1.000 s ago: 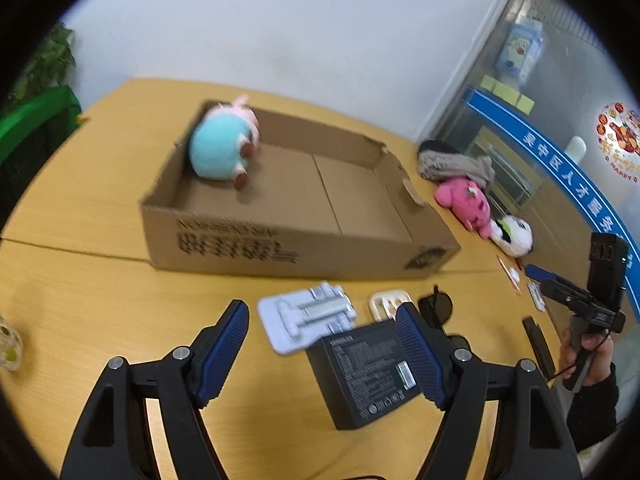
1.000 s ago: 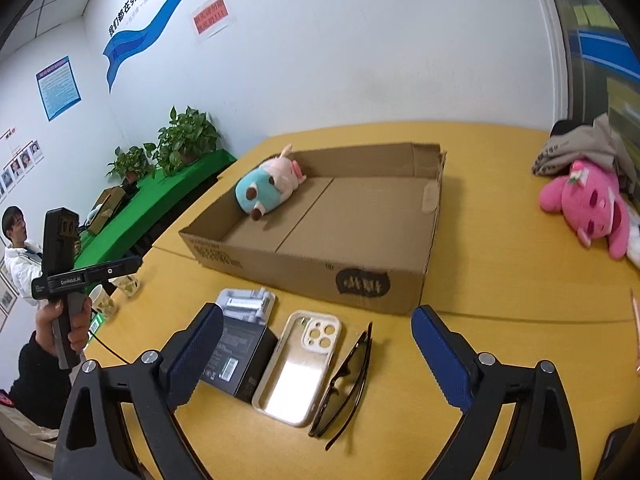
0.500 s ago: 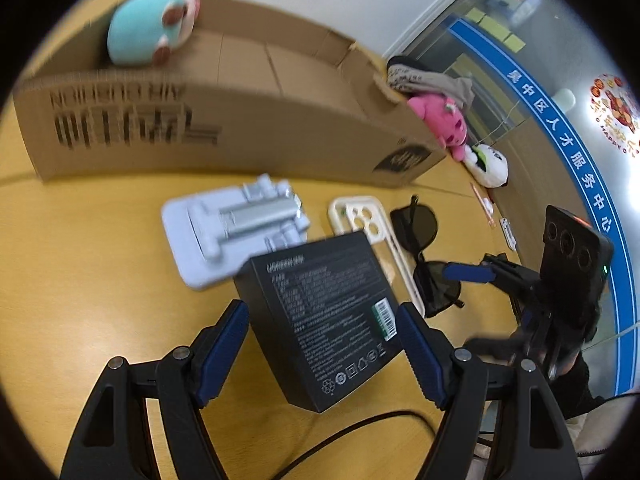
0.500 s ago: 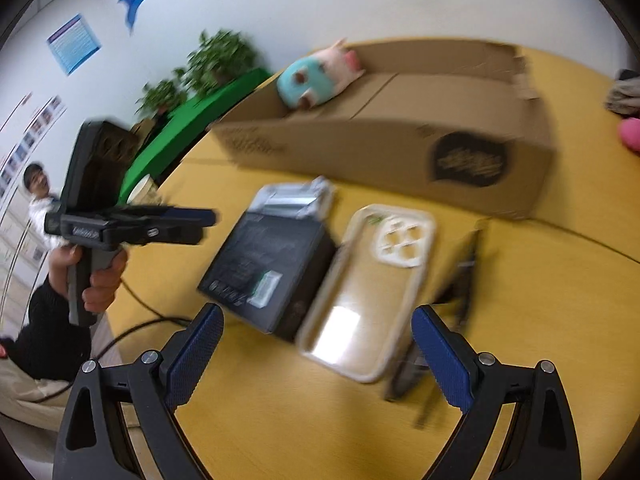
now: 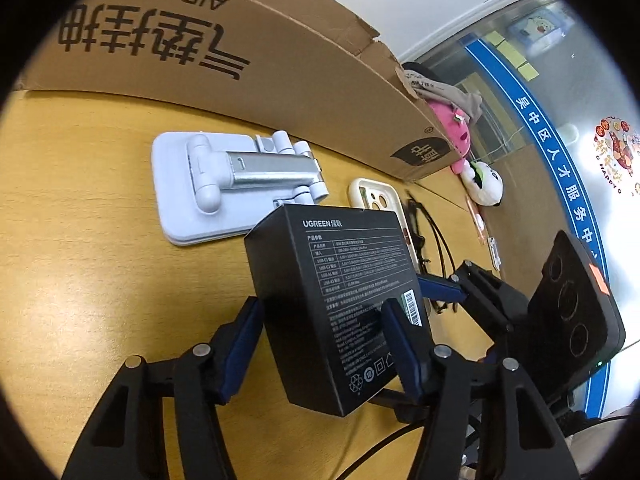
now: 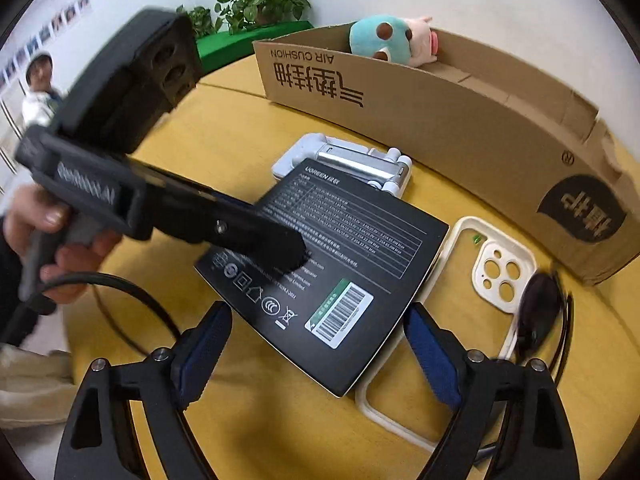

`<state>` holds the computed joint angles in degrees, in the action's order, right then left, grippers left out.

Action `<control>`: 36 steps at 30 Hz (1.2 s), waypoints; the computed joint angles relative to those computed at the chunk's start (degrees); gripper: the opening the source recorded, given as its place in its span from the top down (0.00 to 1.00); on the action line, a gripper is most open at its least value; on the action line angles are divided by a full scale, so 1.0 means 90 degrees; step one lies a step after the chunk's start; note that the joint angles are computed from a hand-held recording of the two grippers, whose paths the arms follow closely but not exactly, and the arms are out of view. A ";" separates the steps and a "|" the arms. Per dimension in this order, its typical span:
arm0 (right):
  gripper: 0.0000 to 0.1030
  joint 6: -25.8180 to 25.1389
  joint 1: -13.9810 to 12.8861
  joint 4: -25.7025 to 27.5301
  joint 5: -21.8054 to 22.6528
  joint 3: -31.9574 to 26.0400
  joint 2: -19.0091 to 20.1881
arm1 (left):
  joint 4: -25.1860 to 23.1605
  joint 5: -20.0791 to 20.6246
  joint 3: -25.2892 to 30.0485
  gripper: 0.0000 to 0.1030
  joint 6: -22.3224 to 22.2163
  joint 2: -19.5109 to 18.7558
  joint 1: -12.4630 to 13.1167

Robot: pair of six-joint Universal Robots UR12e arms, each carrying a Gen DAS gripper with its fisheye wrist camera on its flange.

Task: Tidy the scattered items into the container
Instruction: 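Close the left gripper on the black UGREEN box while the right gripper pinches it, then lift the black box with both grippers and carry it over the cardboard box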

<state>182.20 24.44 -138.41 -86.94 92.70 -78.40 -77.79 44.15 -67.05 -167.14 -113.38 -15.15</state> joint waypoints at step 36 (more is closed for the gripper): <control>0.28 -0.1180 0.0143 -0.1803 -0.2007 -0.1543 0.0347 | 0.2218 0.0442 0.2906 0.50 -0.0370 -0.0859 -0.0206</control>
<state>171.58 25.73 -154.63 -105.01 78.81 -75.28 -57.83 48.12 -40.90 -170.47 -121.11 -17.00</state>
